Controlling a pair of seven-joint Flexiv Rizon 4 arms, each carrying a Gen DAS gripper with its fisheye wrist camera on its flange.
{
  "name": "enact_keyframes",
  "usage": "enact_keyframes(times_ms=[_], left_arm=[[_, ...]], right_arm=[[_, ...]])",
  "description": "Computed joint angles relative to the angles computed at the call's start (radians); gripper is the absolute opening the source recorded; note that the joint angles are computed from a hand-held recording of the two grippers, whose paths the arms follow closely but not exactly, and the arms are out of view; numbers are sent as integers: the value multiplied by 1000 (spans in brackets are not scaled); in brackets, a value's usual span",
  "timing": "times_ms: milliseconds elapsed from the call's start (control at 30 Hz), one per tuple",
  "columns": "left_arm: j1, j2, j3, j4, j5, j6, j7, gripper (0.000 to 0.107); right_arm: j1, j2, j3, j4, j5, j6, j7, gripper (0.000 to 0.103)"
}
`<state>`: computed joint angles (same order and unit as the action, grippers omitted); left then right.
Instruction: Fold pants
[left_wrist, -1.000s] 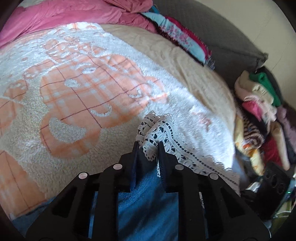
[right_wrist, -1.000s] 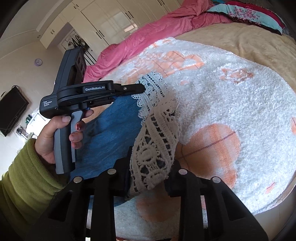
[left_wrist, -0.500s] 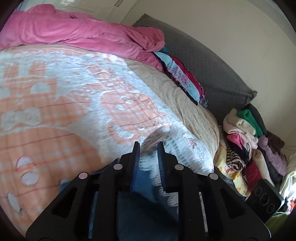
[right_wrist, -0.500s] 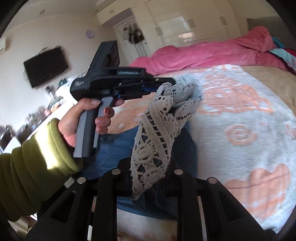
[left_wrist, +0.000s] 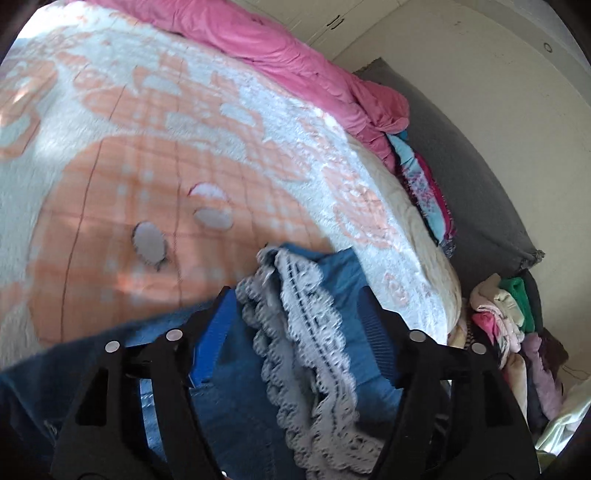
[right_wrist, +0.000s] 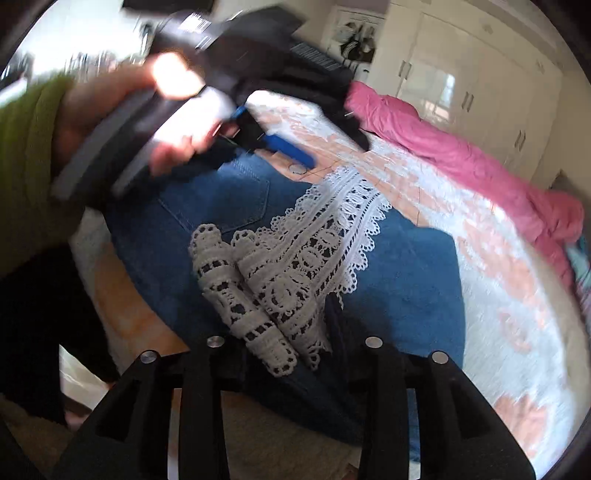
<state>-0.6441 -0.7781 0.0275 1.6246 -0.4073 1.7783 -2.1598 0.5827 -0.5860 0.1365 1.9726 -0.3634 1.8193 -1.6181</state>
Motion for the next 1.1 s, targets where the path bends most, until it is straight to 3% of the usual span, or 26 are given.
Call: enact_keyframes(times_ms=[67, 200, 333, 367, 400, 433, 500, 567, 667, 700, 767, 867, 933, 1033, 1100], left_arm=[[7, -1, -7, 2, -9, -16, -11, 62], [72, -21, -80, -24, 3, -21, -21, 68], [57, -49, -41, -90, -5, -121, -48, 68], [38, -59, -7, -116, -3, -163, -65, 64], [13, -65, 48, -142, 35, -212, -124, 38], [-5, -73, 70, -156, 13, -227, -117, 16], [0, -75, 67, -161, 34, -225, -133, 10], [-21, -65, 99, -155, 65, -206, -167, 9], [-88, -44, 199, -136, 112, -195, -225, 9], [-129, -40, 261, -135, 130, -223, -250, 9], [-157, -37, 309, -133, 163, -262, -279, 10], [-147, -39, 303, -125, 192, -282, -318, 15], [-140, -46, 299, -121, 209, -284, -349, 26], [-136, -48, 299, -113, 246, -252, -388, 32], [-158, -37, 327, -103, 267, -250, -421, 47]], right_arm=[[-91, -8, 95, -7, -15, -20, 24, 41], [-95, -7, 88, 0, -16, 23, 30, 42], [-100, 10, 105, 37, -36, 68, 23, 41], [-119, 9, 122, 37, -51, 59, 25, 41], [-165, -3, 170, 29, -82, 33, 37, 35], [-205, -13, 212, 23, -104, 6, 51, 29], [-219, -16, 224, 19, -111, -8, 61, 22], [-299, -32, 308, 11, -137, -21, 69, 21], [-389, -66, 408, -2, -182, -21, 64, 21], [-395, -71, 417, -1, -196, -16, 57, 21], [-370, -68, 395, -3, -207, -32, 57, 21], [-333, -65, 352, 1, -208, -32, 35, 25], [-383, -84, 412, -16, -224, -60, 27, 31], [-424, -98, 464, -19, -225, -79, 2, 41], [-516, -123, 574, -8, -235, -127, -30, 51]])
